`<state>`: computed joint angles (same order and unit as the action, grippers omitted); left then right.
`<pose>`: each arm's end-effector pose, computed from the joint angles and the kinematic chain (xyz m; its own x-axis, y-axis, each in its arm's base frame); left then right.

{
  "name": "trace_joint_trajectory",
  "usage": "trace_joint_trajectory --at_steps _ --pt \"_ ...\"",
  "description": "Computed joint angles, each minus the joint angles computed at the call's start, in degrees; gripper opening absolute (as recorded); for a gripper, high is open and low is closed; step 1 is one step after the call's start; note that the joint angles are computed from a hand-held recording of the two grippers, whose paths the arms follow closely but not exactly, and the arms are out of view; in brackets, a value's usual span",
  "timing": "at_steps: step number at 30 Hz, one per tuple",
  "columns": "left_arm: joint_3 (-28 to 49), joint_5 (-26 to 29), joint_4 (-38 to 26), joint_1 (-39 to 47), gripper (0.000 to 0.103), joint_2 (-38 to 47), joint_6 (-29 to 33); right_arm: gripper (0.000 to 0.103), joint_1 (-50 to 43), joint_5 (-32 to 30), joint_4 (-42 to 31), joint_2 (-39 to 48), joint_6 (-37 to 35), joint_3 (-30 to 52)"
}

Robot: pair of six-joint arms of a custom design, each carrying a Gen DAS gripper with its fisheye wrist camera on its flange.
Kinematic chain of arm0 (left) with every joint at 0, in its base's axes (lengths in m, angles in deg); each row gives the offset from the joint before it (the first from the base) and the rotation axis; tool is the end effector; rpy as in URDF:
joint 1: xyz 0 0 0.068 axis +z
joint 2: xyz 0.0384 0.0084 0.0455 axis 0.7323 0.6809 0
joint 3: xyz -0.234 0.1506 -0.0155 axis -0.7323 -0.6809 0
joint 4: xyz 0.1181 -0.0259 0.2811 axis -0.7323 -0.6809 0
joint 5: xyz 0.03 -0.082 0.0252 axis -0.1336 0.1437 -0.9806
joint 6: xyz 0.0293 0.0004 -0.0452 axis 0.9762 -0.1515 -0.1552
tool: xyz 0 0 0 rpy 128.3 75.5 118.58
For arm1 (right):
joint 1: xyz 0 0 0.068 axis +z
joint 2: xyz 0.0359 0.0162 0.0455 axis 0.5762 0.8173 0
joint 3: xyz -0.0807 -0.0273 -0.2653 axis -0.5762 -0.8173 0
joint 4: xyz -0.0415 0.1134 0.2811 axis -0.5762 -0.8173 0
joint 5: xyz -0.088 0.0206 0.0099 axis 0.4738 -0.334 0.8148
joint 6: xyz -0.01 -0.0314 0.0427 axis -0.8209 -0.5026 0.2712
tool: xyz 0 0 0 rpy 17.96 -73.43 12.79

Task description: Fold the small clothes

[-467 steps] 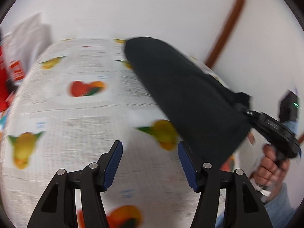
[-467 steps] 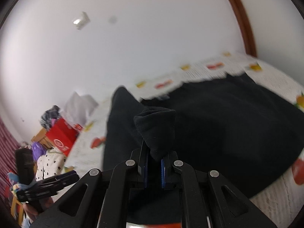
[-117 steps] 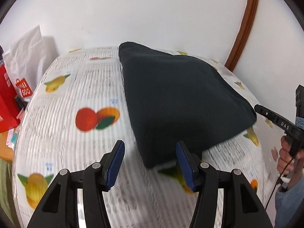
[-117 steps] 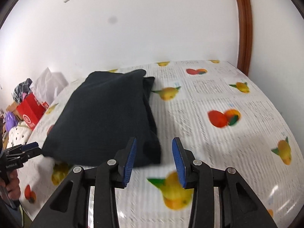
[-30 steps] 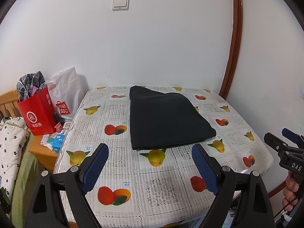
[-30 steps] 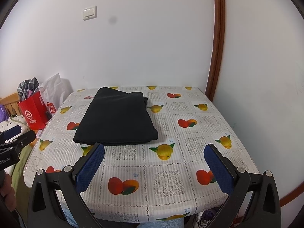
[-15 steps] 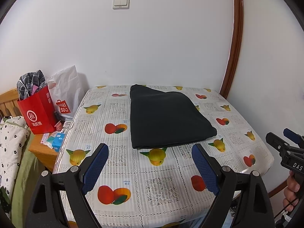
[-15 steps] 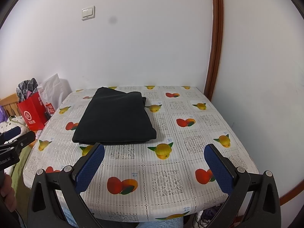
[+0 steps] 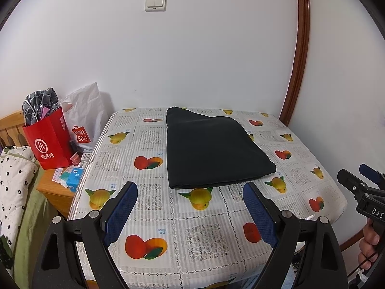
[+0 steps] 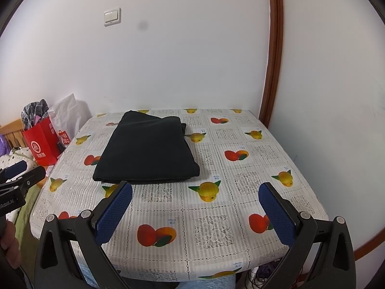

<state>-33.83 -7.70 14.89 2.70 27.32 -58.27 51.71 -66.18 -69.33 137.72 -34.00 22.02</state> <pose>0.1039 -0.0662 0.1886 -0.5324 -0.2713 -0.8019 -0.3578 0.9306 -0.0773 0.2469 0.0759 0.2400 -0.5760 -0.2992 -0.7607 -0.4098 0.9109 -0.0480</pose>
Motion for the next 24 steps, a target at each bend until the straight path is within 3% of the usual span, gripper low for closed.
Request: trace_joint_trajectory --at_steps 24 --pt "-1.5 1.2 -0.5 2.5 0.088 -3.8 1.9 0.103 2.0 1.4 -0.1 -0.4 0.9 -0.2"
